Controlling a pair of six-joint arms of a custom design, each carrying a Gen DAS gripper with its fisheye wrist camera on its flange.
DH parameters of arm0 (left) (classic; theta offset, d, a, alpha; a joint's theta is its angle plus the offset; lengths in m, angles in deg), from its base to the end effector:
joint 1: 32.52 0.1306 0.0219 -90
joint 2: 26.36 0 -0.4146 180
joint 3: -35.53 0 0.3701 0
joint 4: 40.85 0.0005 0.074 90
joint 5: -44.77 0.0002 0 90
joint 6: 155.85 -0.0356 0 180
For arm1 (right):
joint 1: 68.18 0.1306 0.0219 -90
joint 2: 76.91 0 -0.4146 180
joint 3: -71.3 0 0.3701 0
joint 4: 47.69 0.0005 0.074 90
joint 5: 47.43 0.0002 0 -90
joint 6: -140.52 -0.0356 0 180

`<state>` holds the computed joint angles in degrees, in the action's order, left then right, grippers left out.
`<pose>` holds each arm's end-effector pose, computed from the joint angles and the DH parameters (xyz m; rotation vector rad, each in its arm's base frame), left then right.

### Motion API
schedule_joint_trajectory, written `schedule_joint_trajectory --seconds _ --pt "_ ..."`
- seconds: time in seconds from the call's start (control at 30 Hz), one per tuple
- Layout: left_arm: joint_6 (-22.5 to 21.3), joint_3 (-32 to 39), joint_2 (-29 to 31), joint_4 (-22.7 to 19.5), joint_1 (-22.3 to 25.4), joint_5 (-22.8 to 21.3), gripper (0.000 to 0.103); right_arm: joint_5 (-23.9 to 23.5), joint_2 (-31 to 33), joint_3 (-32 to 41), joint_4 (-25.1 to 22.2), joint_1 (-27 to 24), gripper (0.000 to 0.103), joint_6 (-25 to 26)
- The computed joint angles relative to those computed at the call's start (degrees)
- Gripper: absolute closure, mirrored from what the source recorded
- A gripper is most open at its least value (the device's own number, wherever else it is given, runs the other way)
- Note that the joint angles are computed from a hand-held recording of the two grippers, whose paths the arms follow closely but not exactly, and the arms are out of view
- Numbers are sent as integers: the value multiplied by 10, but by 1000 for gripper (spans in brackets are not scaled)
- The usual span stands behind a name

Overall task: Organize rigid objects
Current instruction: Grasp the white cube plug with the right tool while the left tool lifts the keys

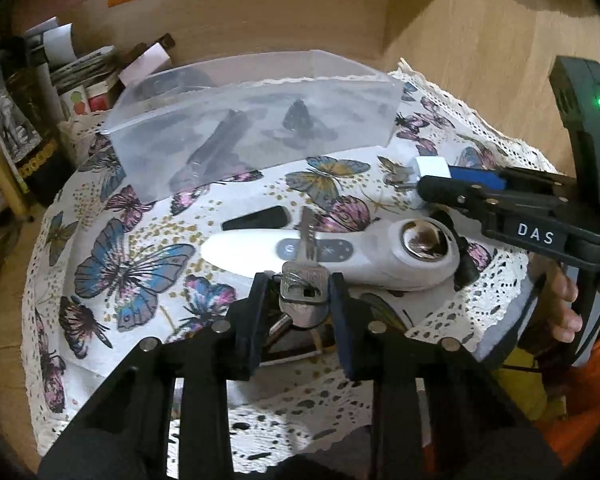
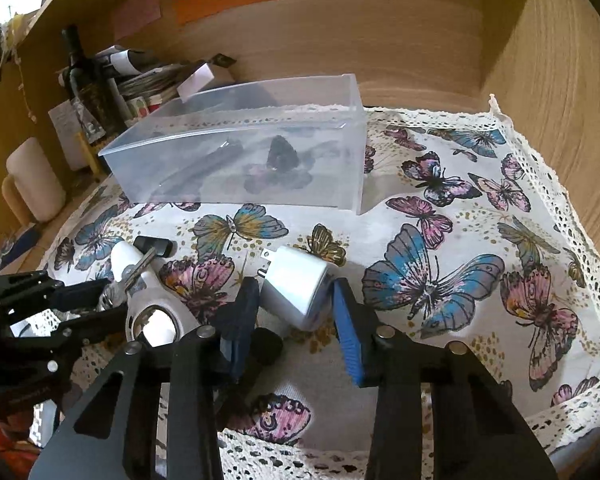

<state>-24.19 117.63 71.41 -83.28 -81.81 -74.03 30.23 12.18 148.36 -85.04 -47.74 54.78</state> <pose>0.3320 -0.3604 0.3520 -0.0161 2.4105 -0.0570 0.4173 0.1631 0.3853 -0.6177 2.3643 0.3885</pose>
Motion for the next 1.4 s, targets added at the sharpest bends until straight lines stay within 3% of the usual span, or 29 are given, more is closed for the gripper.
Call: schedule_joint_trajectory --seconds 0.17,0.2,0.23,0.67,0.73,0.8,0.83,0.9,0.97,1.0,1.03,1.4 --pt "-2 -5 -18 6 6 -14 75 4 -5 2 9 -5 75 -7" --pt "-3 -5 -20 7 7 -16 75 5 -6 3 12 -6 93 -10" --pt "-3 -4 -22 6 9 -19 75 1 -5 7 8 -8 95 -9" --pt "-33 15 -54 13 32 -61 75 -5 -6 26 9 -17 96 -2" --pt "-40 19 -59 17 38 -65 75 2 -2 31 0 -15 89 0" --pt "-49 22 -64 23 46 -68 75 6 3 32 -3 -15 54 3" --pt "-53 24 -65 25 49 -70 75 6 6 32 -3 -15 48 3" --pt "-63 29 -67 30 57 -72 75 8 14 37 -13 -12 45 10" --pt "-70 34 -67 34 67 -67 75 19 27 45 -24 -7 52 17" --pt "-72 38 -66 35 72 -63 75 22 36 51 -33 -5 69 21" --pt "-75 40 -66 36 77 -59 75 26 44 58 -43 -4 76 23" --pt "-101 82 -35 33 138 -8 75 13 24 79 -4 -8 77 -2"
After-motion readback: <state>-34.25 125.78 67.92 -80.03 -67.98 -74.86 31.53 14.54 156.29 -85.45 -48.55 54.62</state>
